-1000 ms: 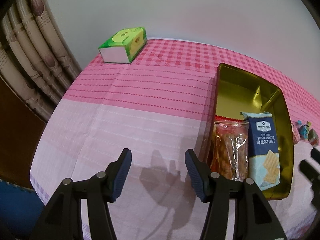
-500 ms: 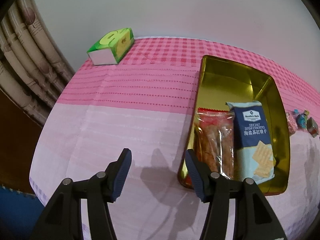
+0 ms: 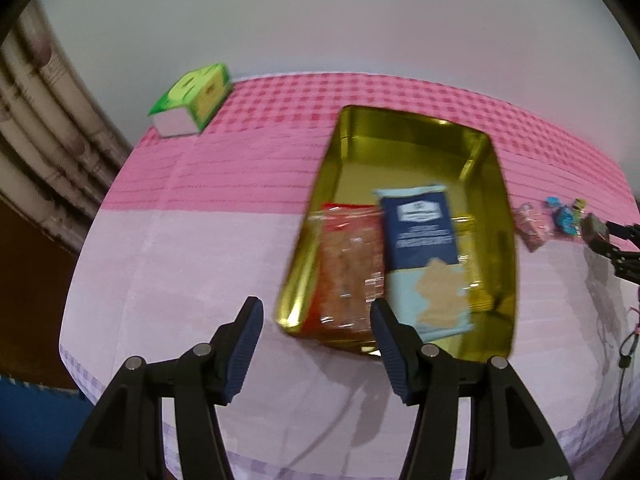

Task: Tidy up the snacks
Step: 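Grasp the grey seaweed block with the right tool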

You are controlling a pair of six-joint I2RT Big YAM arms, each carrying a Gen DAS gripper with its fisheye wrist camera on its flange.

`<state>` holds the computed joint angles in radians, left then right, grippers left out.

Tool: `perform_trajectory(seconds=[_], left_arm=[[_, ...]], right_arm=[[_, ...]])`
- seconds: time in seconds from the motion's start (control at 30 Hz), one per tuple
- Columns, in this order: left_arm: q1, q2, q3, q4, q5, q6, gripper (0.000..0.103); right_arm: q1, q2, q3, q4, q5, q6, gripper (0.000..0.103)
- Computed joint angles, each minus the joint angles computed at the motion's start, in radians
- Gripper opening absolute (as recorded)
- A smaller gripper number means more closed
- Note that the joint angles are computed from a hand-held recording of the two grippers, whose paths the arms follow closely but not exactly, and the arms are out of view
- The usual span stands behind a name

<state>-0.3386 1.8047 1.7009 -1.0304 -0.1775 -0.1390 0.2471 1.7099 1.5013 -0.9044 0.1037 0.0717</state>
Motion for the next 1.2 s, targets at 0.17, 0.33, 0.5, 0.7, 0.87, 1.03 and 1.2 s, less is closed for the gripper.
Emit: perform_trajectory(seconds=[0.17, 0.33, 0.5, 0.7, 0.87, 1.03, 1.2], left_arm=[[-0.065, 0.041, 0.074, -0.044, 0.016, -0.010, 0.057], [-0.140, 0.109, 0.162, -0.077, 0.014, 0.005, 0.057], [-0.192, 0.158, 0.217, -0.085, 0.040, -0.015, 0.057], [-0.231, 0.230, 0.294, -0.105, 0.089, -0.060, 0.057], [-0.232, 0.284, 0.360, -0.121, 0.131, -0.134, 0.057], [-0.231, 0.331, 0.423, -0.135, 0.144, -0.189, 0.057], [-0.234, 0.349, 0.452, -0.127, 0.133, -0.203, 0.057]], right_arm=[[-0.024, -0.016, -0.064, 0.103, -0.062, 0.021, 0.057], [-0.011, -0.061, -0.141, 0.193, -0.037, 0.057, 0.051], [0.022, -0.110, -0.217, 0.249, 0.065, 0.143, 0.050], [0.019, -0.175, -0.301, 0.268, 0.167, 0.294, 0.050], [-0.003, -0.210, -0.343, 0.272, 0.209, 0.361, 0.050], [0.007, -0.206, -0.344, 0.272, 0.251, 0.382, 0.051], [0.016, -0.196, -0.335, 0.263, 0.273, 0.383, 0.051]])
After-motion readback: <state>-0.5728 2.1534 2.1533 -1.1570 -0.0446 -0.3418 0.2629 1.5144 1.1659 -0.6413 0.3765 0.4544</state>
